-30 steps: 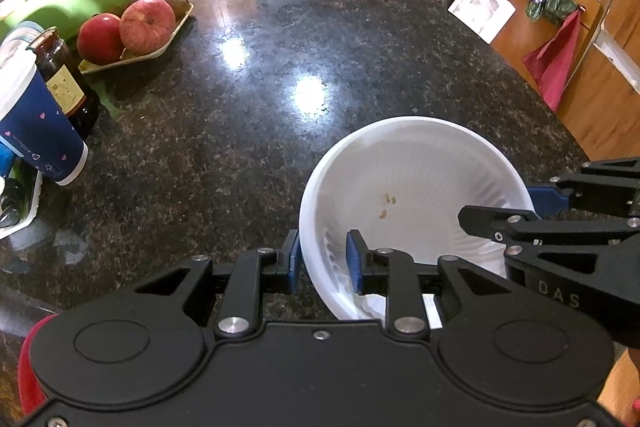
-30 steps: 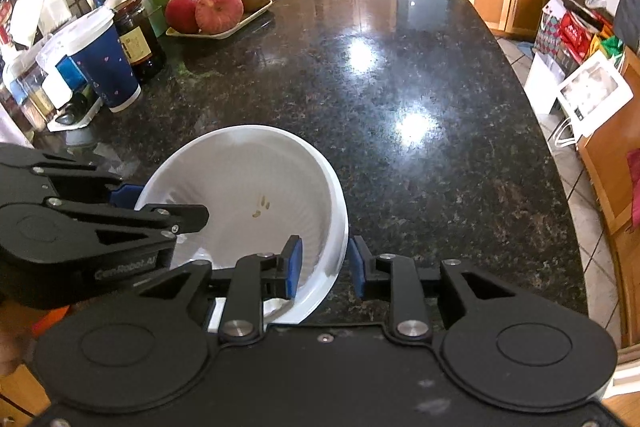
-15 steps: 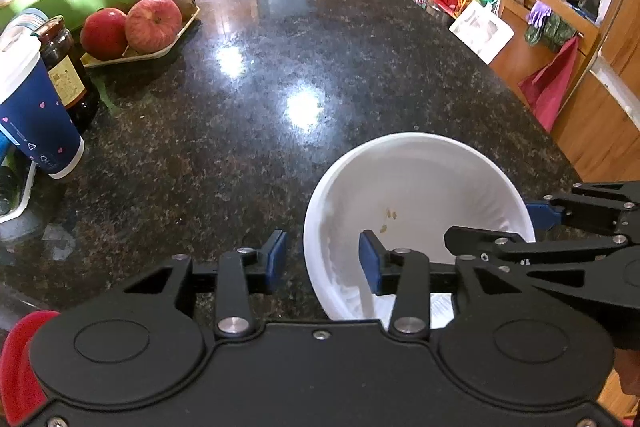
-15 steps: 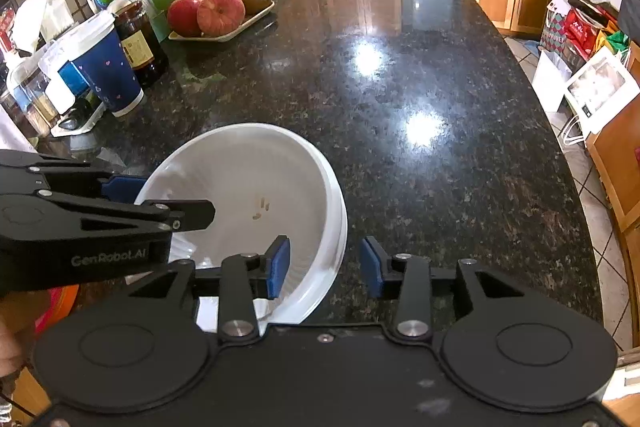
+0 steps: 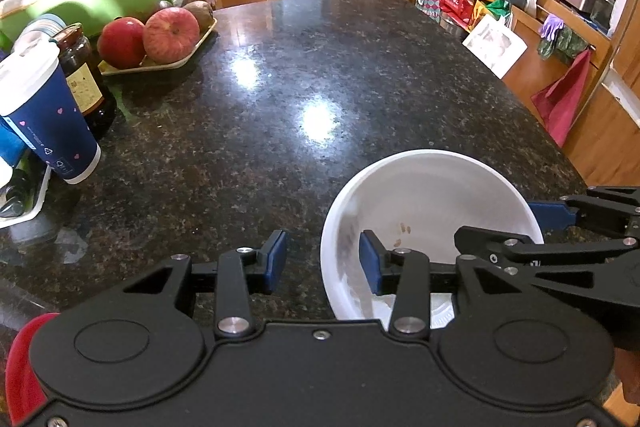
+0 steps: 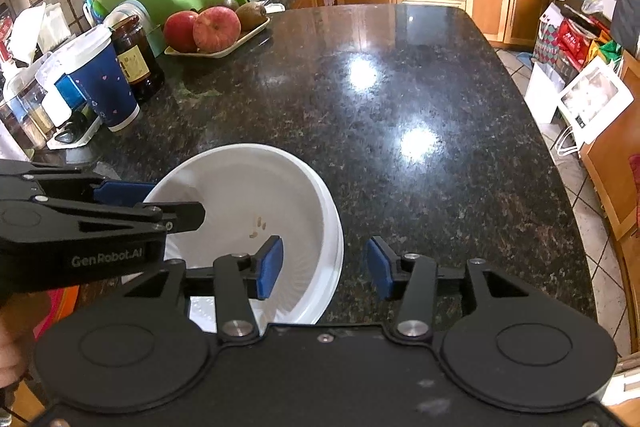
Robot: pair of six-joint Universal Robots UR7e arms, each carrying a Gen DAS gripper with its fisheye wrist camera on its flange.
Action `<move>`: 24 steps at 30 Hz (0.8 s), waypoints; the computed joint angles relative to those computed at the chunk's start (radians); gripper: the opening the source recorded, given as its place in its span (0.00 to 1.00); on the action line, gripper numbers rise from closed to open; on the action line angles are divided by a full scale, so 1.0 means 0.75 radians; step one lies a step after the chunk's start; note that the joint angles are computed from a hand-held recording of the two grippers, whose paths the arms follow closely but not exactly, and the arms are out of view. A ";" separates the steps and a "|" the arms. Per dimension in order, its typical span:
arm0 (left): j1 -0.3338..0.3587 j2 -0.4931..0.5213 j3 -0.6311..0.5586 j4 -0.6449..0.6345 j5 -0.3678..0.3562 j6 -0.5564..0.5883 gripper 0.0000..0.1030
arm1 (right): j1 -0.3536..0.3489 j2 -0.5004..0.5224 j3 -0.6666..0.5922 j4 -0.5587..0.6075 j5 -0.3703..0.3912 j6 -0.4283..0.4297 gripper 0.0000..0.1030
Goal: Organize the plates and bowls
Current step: 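Lower the bowl onto the bowl stack and open both grippers, then withdraw both open grippers from the bowls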
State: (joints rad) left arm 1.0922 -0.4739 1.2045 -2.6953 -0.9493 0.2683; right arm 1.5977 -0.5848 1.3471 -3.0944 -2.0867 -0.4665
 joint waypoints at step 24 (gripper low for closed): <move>-0.013 -0.126 0.254 -0.374 -0.002 0.079 0.55 | 0.074 0.051 0.134 -0.612 -0.079 -0.209 0.57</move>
State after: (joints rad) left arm 1.0825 -0.5683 1.3950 -2.9756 -0.9509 0.3275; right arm 1.6530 -0.5463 1.4479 -3.5531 -2.1461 -0.6232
